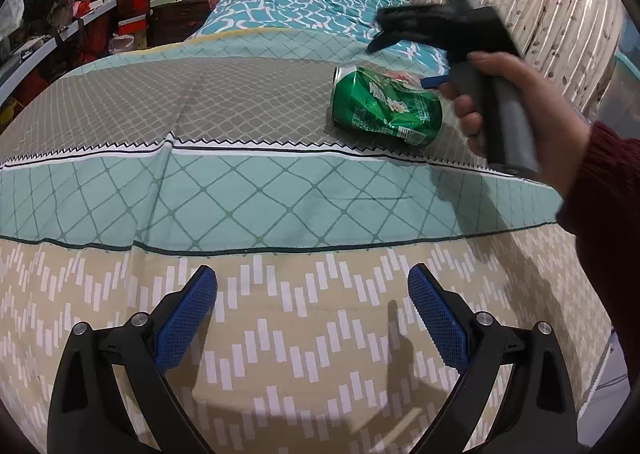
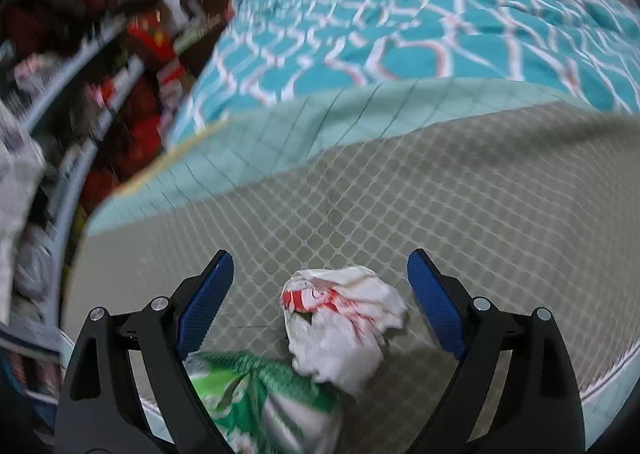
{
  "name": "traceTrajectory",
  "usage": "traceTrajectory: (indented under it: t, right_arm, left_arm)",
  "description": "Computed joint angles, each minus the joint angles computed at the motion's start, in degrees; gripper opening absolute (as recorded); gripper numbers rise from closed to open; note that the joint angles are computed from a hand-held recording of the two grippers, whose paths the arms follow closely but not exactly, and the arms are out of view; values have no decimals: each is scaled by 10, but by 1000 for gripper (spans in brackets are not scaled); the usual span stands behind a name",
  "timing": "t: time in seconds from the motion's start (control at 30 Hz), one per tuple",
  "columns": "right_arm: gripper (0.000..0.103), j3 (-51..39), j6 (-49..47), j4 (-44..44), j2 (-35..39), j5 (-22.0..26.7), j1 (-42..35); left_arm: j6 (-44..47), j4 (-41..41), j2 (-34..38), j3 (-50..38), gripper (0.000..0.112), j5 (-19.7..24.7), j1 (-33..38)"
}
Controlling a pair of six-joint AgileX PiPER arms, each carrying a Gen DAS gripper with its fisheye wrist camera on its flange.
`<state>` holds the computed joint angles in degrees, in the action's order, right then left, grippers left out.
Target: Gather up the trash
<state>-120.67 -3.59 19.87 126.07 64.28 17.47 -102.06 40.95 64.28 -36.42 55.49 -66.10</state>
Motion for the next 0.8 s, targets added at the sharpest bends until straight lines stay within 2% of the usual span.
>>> traceTrajectory:
  t: [0.07,0.1,0.23,0.27,0.4,0.5,0.6,0.73,0.8]
  right_arm:
    - [62,-4,-36,2,3,27,10]
    - [60,17,-58,8,-7,23,10]
    - [60,194,-163,45,-116,-30,9]
    - [59,239,-185,67,-143,-30,-1]
    - [58,409,-293,145,-247,-34,-49]
    - [59,549,-387,196,-348,-28,-124]
    - [60,650,-443,223,-430,-13,-213]
    - [80,750,-522,265,-515,1,-365]
    - [82,777,-569,294,-534,38,-460]
  left_arm:
    - [-2,1,-6,4,93,-2,2]
    - [-6,2,-7,4,93,-3,3]
    - [-23,11,-39,25,93,-22,12]
    - [-37,21,-54,35,93,-28,8]
    - [-118,83,-95,59,93,-3,-52]
    - [-144,101,-103,64,94,9,-82]
    - [-143,103,-90,53,94,17,-101]
    - [-107,77,-52,23,94,34,-86]
    - [-101,71,-45,17,94,43,-86]
